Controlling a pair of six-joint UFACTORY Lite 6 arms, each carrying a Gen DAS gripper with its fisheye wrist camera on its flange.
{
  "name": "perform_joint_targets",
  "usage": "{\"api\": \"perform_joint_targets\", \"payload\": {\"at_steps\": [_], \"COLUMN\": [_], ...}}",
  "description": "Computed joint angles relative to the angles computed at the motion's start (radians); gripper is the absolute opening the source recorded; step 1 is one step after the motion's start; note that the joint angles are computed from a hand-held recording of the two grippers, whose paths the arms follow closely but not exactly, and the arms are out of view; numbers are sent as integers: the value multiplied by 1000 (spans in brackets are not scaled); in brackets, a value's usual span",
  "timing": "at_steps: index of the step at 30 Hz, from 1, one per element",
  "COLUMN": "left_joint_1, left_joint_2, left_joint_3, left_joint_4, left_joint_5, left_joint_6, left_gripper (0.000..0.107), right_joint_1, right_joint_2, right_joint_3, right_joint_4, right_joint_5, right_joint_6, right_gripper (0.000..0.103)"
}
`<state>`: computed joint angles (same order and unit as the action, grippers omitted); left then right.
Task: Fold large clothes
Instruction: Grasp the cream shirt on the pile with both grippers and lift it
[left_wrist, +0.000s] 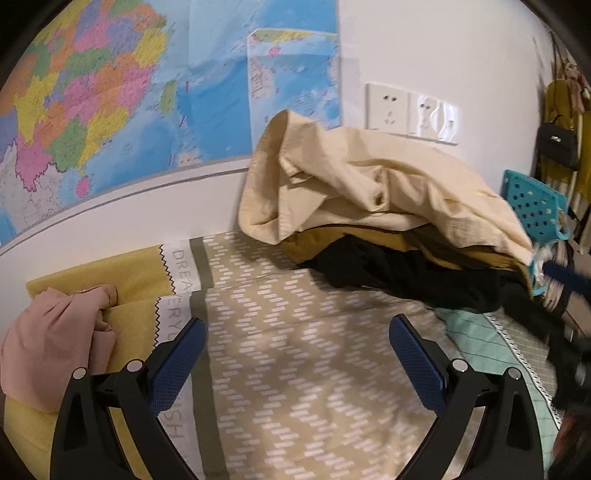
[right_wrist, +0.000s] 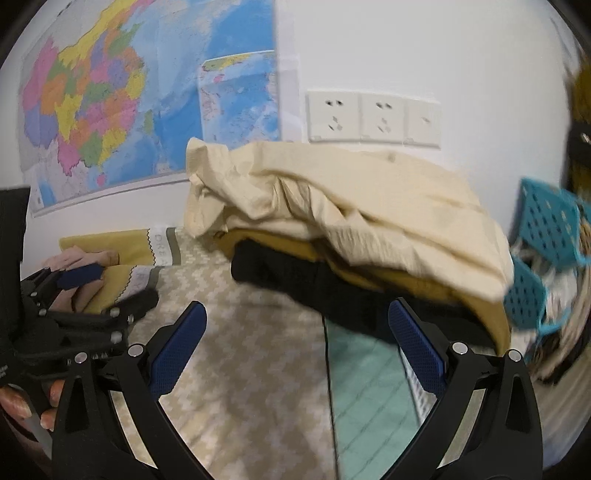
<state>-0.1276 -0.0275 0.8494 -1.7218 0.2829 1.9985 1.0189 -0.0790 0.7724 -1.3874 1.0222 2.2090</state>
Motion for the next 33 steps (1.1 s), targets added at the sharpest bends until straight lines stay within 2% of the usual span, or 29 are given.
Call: {"api": "perform_joint_targets", "payload": {"at_steps": [5,7,8,11,13,15,16,19,20,21,22,24,26,29,32,33], "left_joint_1": [12,15,31,37,43,42,34,26,19,16,16,21,23,28,22,17], "left_joint_2": [135,161,176,229,273,324,338,361,368,374,370,395,417,458,472,478], "left_joint_3": [106,123,140,176,213,260,276,299,303,307,304,321,340,386,417,436], "left_joint_4": [-65,-190,-230,-223,-194,-156,-105,-67,-50,-59,-60,-77,-16,53,-60,-46], "left_joint_5": [-26,-50,-27,-47,-47,-55,-75,-103,-113,-121,-131,-131,-135,-107,-50,-18], "left_joint_6": [31,175,212,202,164,127,79,65,45,56,66,84,30,-29,92,77], "left_gripper": [96,96,96,96,96,96,96,96,96,96,96,96,96,96,96,96], "right_joint_1": [-251,-348,-383,-485,-522,-525,-530,-533,-539,-553,-567,-590,-590,-585,-603,-611], "right_joint_2": [160,250,296,389,416,470,522,716,742,762,755,750,674,468,237,191], "right_joint_3": [222,346,410,560,624,716,796,1070,1115,1166,1179,1243,1216,1079,956,946], "right_joint_4": [-57,-65,-55,-11,13,27,68,216,255,311,372,517,543,503,505,523], "right_joint_5": [-118,-180,-200,-292,-348,-338,-335,-247,-249,-275,-313,-313,-310,-333,-365,-364], "right_joint_6": [-279,-403,-471,-611,-679,-773,-868,-1154,-1210,-1287,-1345,-1482,-1520,-1456,-1357,-1359], "right_gripper": [97,97,97,96,90,92,98,97,93,75,43,4,2,2,2,2]}}
